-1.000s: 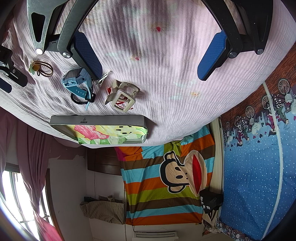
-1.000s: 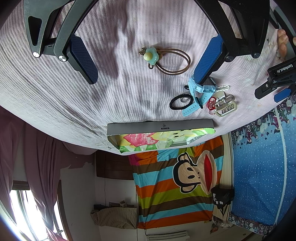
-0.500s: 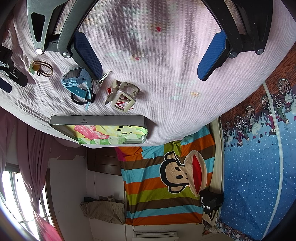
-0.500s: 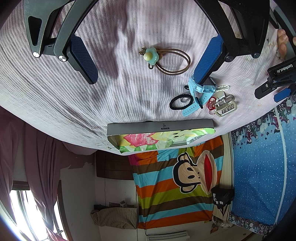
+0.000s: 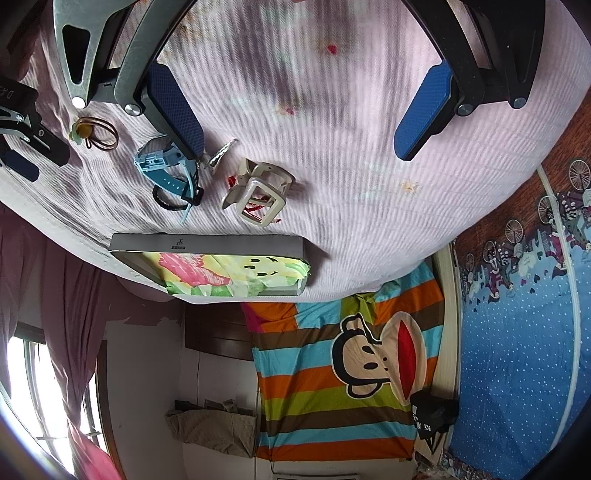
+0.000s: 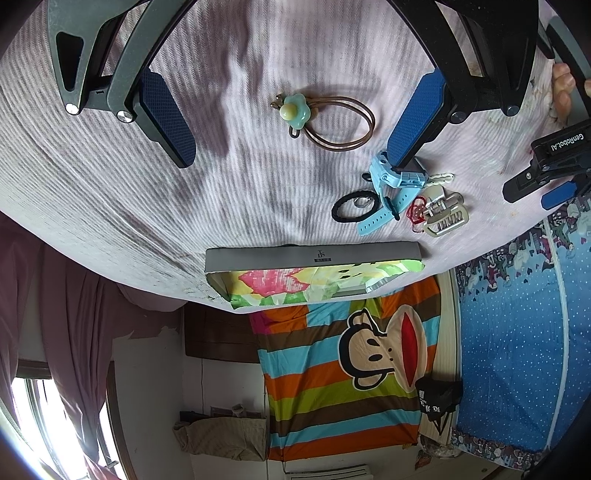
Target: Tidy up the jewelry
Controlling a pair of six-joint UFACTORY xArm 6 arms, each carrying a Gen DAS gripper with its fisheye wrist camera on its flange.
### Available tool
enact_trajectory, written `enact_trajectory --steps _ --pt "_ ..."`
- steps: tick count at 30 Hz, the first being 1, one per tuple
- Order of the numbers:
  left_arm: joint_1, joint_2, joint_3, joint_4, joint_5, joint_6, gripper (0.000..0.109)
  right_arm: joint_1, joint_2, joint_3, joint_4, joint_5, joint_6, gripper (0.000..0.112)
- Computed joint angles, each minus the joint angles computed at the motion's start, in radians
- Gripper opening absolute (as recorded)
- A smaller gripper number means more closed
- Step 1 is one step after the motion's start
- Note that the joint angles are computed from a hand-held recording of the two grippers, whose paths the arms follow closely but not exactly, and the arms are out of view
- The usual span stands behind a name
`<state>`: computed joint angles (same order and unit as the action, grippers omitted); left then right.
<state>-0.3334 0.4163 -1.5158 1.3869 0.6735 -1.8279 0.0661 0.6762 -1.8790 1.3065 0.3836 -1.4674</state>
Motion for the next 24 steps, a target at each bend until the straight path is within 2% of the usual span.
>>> enact_trajectory --steps 6,10,12,14,16,19,21,24 --pt "0.047 0.047 -0.051 -0.09 -0.135 0.067 0.103 -0.014 0.059 -0.076 -0.118 0.041 0.141 0.101" --pt "0.062 0.092 -0.11 -0.151 -0.195 0.143 0.103 -0.021 0.106 -0.138 -0.216 0.076 0.249 0.082" --pt "0.069 0.12 -0.147 -0.199 -0.232 0.209 0.099 -0.022 0.132 -0.172 -0.268 0.092 0.301 0.074" --pt "0.078 0.154 -0.188 -0.293 -0.278 0.327 0.093 -0.024 0.152 -0.199 -0.31 0.116 0.343 0.066" --pt "0.086 0.193 -0.23 -0.417 -0.327 0.461 0.082 -0.026 0.16 -0.211 -0.334 0.133 0.365 0.061" --pt "0.091 0.246 -0.277 -0.672 -0.392 0.705 0.068 -0.026 0.166 -0.219 -0.358 0.152 0.385 0.058" --pt "0.085 0.283 -0.318 -0.826 -0.399 0.852 0.061 -0.027 0.172 -0.226 -0.379 0.166 0.402 0.055" --pt "0.074 0.321 -0.364 -0.962 -0.4 0.99 0.052 -0.029 0.18 -0.237 -0.416 0.189 0.433 0.046"
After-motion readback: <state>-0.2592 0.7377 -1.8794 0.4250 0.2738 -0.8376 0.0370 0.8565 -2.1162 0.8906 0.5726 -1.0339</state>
